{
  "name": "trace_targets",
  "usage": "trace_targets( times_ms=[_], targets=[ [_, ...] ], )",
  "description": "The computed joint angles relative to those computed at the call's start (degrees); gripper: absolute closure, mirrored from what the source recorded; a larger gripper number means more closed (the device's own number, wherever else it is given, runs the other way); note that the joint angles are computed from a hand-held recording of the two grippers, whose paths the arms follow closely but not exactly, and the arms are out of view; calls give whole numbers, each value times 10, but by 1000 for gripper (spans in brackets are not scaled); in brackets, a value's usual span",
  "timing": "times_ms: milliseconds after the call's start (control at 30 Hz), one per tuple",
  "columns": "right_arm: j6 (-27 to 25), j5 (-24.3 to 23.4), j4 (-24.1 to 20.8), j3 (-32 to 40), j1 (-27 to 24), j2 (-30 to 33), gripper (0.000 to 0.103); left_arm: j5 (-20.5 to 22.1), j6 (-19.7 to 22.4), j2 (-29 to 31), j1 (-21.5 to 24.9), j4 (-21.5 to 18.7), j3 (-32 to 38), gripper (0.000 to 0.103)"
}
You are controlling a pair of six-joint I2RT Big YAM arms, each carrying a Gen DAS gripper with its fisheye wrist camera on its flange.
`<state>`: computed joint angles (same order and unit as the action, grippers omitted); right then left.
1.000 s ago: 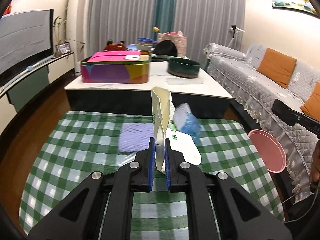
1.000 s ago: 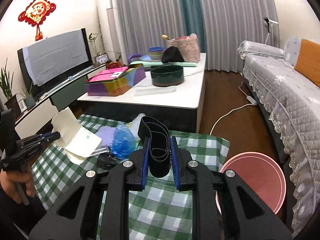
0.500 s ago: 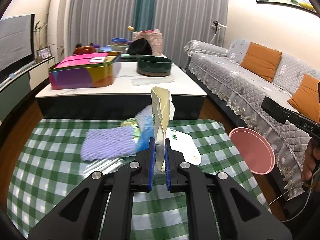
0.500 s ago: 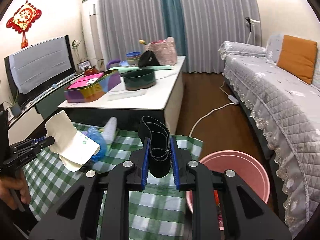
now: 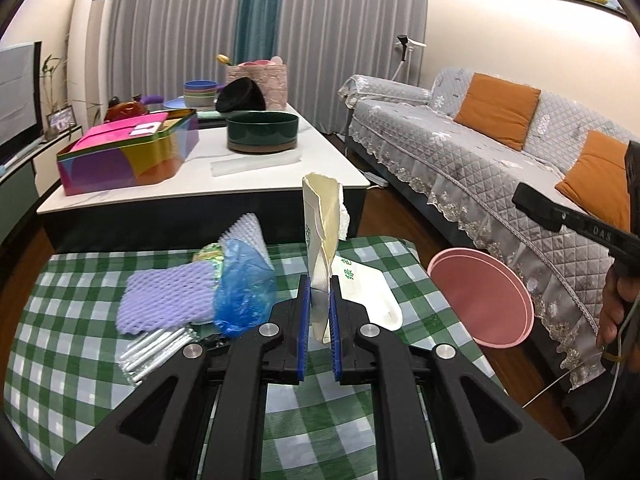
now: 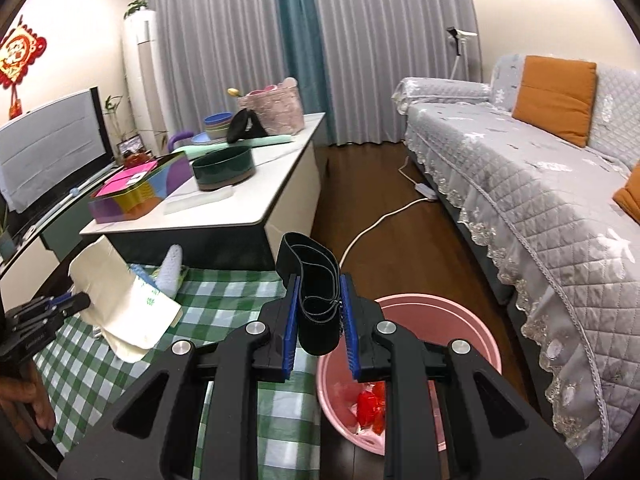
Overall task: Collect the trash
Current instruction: 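Carry the held strap and paper over the pink bucket with both tools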
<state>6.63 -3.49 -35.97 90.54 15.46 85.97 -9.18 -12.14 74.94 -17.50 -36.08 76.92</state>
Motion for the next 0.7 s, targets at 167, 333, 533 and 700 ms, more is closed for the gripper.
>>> trace_targets(
  times_ms=[167, 333, 533, 700],
  targets=[
    [7, 19, -3, 6, -8, 1, 82, 0, 4, 13, -9, -4, 12, 94],
    [19, 35, -7, 10, -20, 4, 82, -1, 10, 34, -21, -4, 34, 94],
    [30, 50, -12, 13, -36, 9, 82, 7, 10, 68, -35, 1, 69, 94],
    [31, 57, -19, 18, -47, 18, 82, 19, 6, 106, -47, 0, 106, 94]
  ],
)
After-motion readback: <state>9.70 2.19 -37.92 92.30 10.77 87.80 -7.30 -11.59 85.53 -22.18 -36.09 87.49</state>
